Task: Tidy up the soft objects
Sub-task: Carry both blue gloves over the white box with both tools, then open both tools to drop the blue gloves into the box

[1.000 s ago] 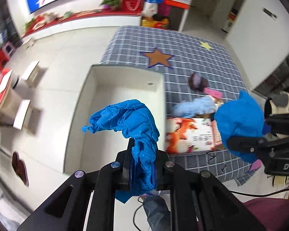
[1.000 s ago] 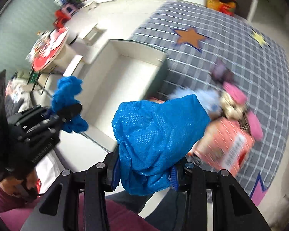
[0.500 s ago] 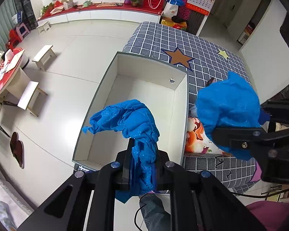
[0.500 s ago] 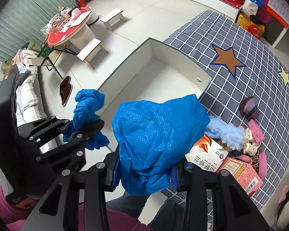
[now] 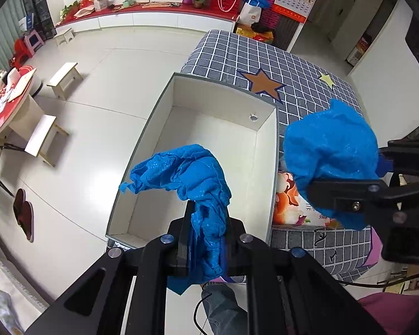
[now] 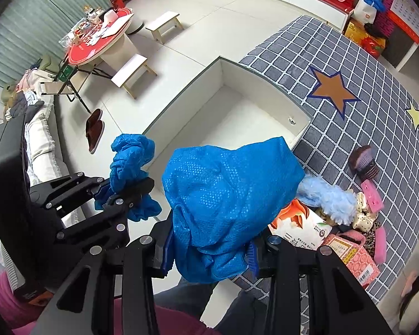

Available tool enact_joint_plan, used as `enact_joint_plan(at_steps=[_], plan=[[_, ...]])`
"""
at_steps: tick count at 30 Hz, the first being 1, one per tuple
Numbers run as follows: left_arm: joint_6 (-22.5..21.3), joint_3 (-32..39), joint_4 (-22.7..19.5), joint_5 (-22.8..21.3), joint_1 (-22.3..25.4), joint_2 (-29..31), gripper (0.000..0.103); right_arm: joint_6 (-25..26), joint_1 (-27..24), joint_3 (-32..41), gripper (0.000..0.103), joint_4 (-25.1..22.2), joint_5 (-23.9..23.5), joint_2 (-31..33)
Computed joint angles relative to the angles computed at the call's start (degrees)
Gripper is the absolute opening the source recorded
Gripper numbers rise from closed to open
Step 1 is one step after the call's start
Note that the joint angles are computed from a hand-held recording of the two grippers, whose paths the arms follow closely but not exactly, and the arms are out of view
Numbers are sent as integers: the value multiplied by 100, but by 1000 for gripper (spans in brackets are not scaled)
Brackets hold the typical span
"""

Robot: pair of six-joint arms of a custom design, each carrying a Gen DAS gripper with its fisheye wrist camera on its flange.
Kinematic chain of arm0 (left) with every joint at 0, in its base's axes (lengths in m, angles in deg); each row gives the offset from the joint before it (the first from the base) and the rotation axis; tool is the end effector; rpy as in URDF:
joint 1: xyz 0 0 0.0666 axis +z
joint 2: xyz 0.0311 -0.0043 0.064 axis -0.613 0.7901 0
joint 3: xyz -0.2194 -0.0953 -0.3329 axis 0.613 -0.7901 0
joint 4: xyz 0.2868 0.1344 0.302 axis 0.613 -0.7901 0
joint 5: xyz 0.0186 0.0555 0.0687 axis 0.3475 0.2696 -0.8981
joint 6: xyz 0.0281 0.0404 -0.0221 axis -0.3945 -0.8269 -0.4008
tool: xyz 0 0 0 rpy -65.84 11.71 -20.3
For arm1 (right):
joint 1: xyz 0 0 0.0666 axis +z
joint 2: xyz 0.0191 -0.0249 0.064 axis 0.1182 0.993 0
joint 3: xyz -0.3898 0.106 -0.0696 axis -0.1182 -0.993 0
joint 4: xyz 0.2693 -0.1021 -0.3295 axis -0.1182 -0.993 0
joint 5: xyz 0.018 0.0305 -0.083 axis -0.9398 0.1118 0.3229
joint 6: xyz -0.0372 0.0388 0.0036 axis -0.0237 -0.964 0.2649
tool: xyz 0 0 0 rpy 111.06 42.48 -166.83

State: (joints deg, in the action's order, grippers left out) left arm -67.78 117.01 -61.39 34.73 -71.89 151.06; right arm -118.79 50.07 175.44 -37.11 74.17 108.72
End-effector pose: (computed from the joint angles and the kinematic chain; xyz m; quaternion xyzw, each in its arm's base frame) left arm 0.4326 -0.3010 0.5092 0.3187 0.9266 -0.1353 0.1468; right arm 0.3774 0.3544 0.5503 0.0999 0.9906 0.0684 0.0643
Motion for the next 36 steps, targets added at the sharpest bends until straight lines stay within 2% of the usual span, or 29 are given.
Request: enact_joint_plan(at_steps=[36], plan=[[270, 80, -193, -178, 54, 306, 15, 373, -253, -150, 41, 373, -268, 140]])
